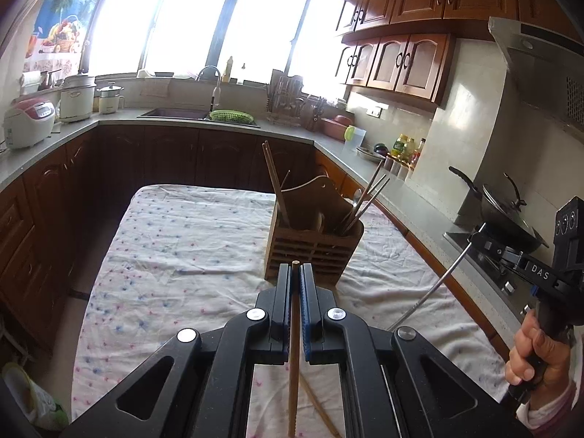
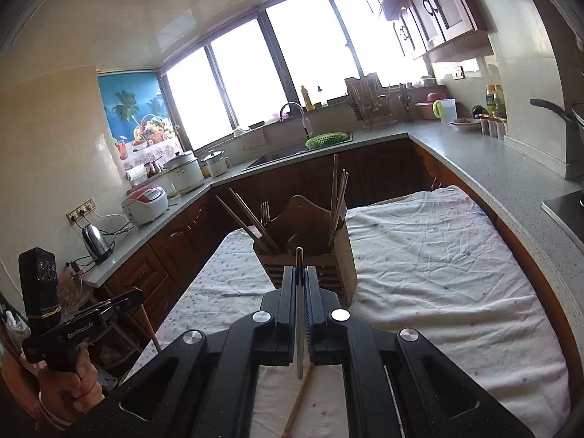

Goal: Organize utensils
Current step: 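Carry both chopsticks upright to the wooden holder and insert them into a slot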

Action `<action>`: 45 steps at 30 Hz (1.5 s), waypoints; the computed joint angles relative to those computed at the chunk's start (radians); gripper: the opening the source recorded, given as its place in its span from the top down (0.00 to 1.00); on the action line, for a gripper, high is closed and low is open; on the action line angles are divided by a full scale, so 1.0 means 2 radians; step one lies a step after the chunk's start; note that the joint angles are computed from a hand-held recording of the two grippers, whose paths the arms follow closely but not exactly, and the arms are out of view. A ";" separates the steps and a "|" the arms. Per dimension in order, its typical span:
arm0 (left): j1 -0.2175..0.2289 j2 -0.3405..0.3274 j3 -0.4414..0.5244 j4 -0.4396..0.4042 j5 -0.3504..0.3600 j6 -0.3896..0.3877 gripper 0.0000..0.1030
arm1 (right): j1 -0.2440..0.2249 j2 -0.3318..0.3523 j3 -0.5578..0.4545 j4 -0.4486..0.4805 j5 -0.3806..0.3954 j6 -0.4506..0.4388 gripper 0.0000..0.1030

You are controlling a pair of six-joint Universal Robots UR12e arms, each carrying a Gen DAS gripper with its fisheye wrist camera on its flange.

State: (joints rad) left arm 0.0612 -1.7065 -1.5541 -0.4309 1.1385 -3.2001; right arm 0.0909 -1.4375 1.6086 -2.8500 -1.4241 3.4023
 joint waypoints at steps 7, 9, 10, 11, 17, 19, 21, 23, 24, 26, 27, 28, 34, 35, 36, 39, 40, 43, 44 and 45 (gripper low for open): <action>0.000 -0.007 0.006 0.018 -0.001 -0.012 0.97 | -0.001 0.003 -0.006 -0.001 0.000 -0.002 0.96; 0.000 -0.010 0.008 0.021 -0.001 -0.015 0.97 | -0.001 0.005 -0.008 0.000 0.000 -0.003 0.96; 0.000 -0.013 0.012 0.024 -0.001 -0.016 0.97 | -0.001 0.006 -0.009 0.000 -0.001 -0.003 0.96; -0.001 -0.015 0.014 0.026 -0.001 -0.017 0.97 | -0.001 0.006 -0.010 0.001 0.000 -0.002 0.96; -0.001 -0.029 0.032 0.040 -0.001 -0.028 0.97 | -0.002 0.013 -0.018 -0.002 -0.002 -0.002 0.96; -0.001 -0.035 0.038 0.047 0.000 -0.032 0.97 | -0.002 0.016 -0.022 -0.004 -0.003 -0.002 0.96; -0.002 -0.042 0.047 0.055 0.002 -0.035 0.97 | -0.003 0.019 -0.027 -0.005 -0.003 -0.002 0.96; -0.003 -0.048 0.054 0.064 0.005 -0.037 0.97 | -0.003 0.023 -0.034 -0.007 -0.005 -0.002 0.96; -0.003 -0.050 0.058 0.068 0.005 -0.038 0.97 | -0.004 0.025 -0.038 -0.009 -0.007 -0.003 0.96; -0.005 -0.058 0.069 0.078 0.012 -0.042 0.97 | -0.004 0.030 -0.047 -0.013 -0.012 -0.003 0.96; -0.006 -0.062 0.075 0.084 0.013 -0.044 0.97 | -0.004 0.033 -0.052 -0.015 -0.014 -0.003 0.96; -0.007 -0.065 0.079 0.091 0.015 -0.047 0.97 | -0.004 0.036 -0.057 -0.017 -0.017 -0.004 0.96; -0.014 -0.105 0.132 0.112 0.023 -0.074 0.97 | -0.006 0.060 -0.096 -0.029 -0.034 0.004 0.96; -0.016 -0.112 0.143 0.113 0.027 -0.078 0.97 | -0.007 0.065 -0.104 -0.028 -0.035 0.005 0.96; -0.017 -0.119 0.153 0.115 0.030 -0.081 0.97 | -0.007 0.070 -0.112 -0.029 -0.037 0.006 0.96; -0.025 -0.141 0.179 0.122 0.046 -0.084 0.97 | -0.010 0.084 -0.135 -0.024 -0.039 0.007 0.96; -0.027 -0.148 0.186 0.126 0.051 -0.086 0.97 | -0.010 0.089 -0.141 -0.024 -0.040 0.007 0.96; -0.033 -0.170 0.210 0.134 0.063 -0.098 0.97 | -0.012 0.099 -0.154 -0.024 -0.042 0.011 0.96; -0.034 -0.177 0.216 0.137 0.065 -0.104 0.97 | -0.012 0.102 -0.157 -0.025 -0.044 0.012 0.96; -0.036 -0.184 0.221 0.140 0.069 -0.108 0.97 | -0.013 0.105 -0.160 -0.025 -0.045 0.012 0.96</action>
